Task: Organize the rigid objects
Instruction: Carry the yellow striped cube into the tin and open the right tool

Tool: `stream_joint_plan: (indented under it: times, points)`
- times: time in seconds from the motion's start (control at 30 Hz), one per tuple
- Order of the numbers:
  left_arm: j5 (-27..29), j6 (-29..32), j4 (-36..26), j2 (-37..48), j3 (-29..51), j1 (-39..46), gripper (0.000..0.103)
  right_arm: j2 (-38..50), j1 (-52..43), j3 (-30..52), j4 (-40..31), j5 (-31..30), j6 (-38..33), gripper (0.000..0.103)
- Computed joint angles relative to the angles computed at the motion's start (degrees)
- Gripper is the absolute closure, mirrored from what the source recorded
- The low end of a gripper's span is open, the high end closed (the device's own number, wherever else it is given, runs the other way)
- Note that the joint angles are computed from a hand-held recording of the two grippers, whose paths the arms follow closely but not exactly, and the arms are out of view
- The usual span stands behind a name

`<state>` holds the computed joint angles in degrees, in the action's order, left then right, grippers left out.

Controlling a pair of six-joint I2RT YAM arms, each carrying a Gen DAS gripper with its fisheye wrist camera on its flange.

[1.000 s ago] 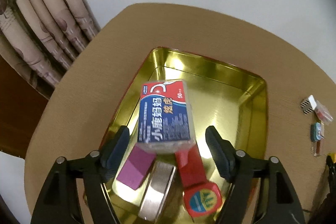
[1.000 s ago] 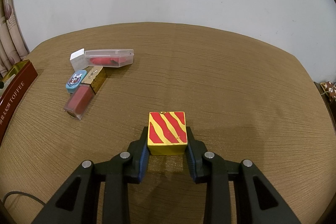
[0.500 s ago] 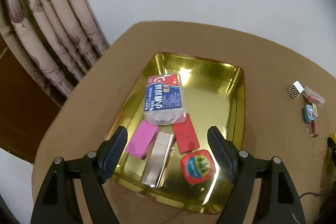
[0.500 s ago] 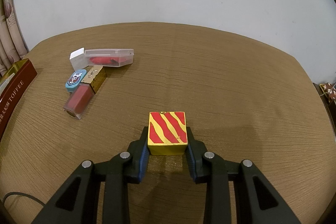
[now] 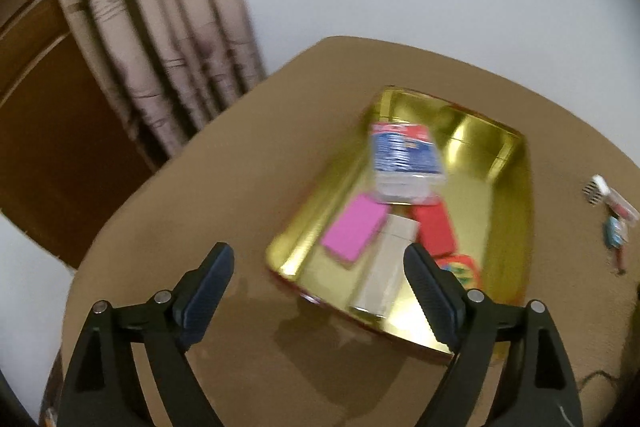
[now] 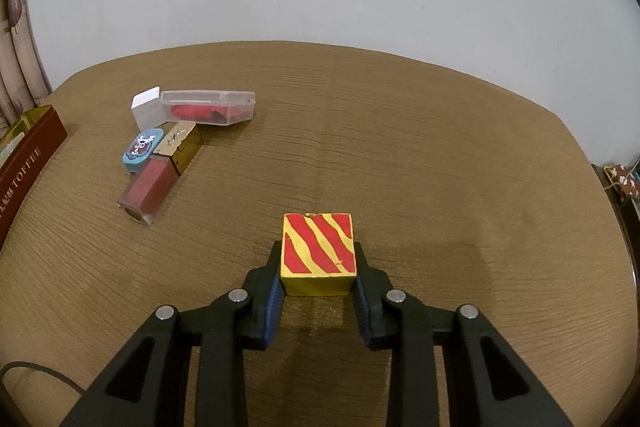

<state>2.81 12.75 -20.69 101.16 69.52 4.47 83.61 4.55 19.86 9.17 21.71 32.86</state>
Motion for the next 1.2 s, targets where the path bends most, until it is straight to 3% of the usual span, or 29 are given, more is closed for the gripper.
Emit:
stream_joint_plan:
  times: [0.33,0.57,0.8,0.93,1.2]
  points:
    - [0.7,-2.3,-0.4,1.5,2.5,0.9,0.016,-0.2,1.9,2.7,-4.8,1.3,3.6,0.073]
    - [1.7,-3.2,-1.7,2.0,3.6,0.9,0.015,-3.7,7.5,4.8,-9.3,2.7,5.2,0.073]
    - [-0.3,-3.0,0.5,1.5,2.6,0.9,0.015,-1.9,15.2,9.8,-12.2,4.8,6.6,0.073]
    - [0.0,-4.5,-1.0,2.9,4.7,1.6,0.014,1.0,20.8,15.7,-14.8,6.6,8.0,0.073]
    - [-2.5,-7.8,-4.0,6.5,9.3,3.1,0.014,8.1,26.5,29.7,-17.0,5.5,4.3,0.073]
